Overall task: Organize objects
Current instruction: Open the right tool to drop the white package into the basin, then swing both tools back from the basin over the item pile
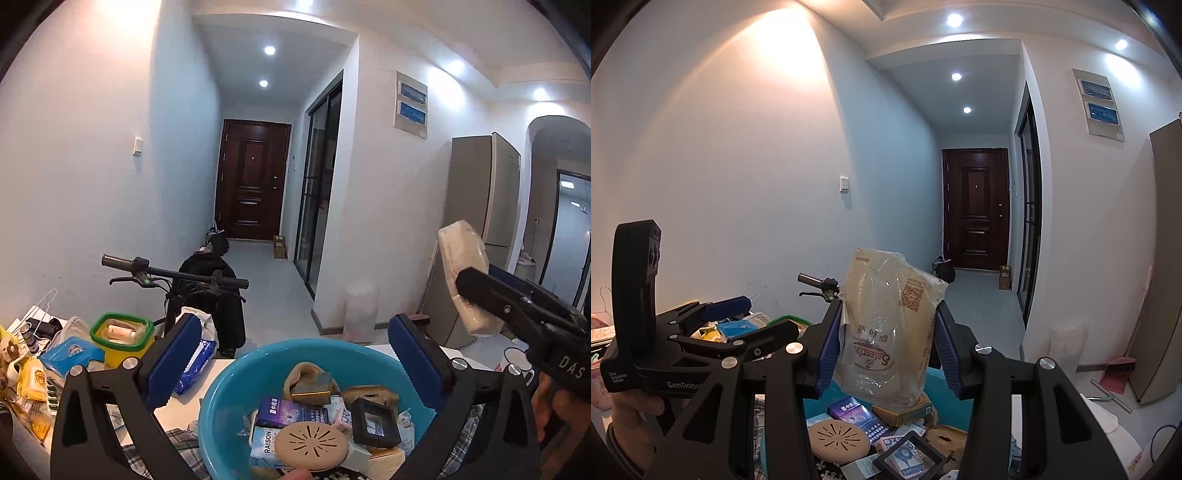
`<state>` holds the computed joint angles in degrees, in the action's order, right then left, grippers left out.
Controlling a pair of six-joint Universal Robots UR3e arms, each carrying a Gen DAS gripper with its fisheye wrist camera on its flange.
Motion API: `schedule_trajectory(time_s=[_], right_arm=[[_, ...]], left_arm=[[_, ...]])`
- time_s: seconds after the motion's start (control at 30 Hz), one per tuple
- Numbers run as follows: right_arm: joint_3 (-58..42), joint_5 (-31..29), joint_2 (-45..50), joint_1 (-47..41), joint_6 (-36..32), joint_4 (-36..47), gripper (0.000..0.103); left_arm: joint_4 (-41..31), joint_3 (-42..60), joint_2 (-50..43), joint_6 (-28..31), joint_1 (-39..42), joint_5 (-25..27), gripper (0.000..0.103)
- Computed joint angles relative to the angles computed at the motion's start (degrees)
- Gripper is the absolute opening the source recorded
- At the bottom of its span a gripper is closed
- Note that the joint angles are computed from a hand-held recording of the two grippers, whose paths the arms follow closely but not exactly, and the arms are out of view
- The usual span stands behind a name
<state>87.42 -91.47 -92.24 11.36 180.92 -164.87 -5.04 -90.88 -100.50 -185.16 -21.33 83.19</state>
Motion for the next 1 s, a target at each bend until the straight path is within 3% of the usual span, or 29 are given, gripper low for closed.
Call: schedule_trajectory(time_s=[0.2,0.27,0.37,1.0], right_arm=[[0.2,-0.9,0.3,0.7,0.0,0.2,0.053],[-0.6,-3.1,1.2,1.7,0.0,0.3,0.079],[-1.0,-5.5,2.3,2.3,0.6,-0.1,0.101],[-3.6,-6.5,2.9,3.2,-0.3,4.0,0.102]], left_arm=[[-0.2,-1.0,1.4,-1.4,1.1,-1.2,0.103],[-0.4,-1.3,1.8,-1.9,1.5,-1.8,0.103],[-0.8,-1.5,2.2,-2.2,1.9,-2.0,0.103],[-1.7,-1.3,2.9,-1.8,1.6,-1.9,0.103]])
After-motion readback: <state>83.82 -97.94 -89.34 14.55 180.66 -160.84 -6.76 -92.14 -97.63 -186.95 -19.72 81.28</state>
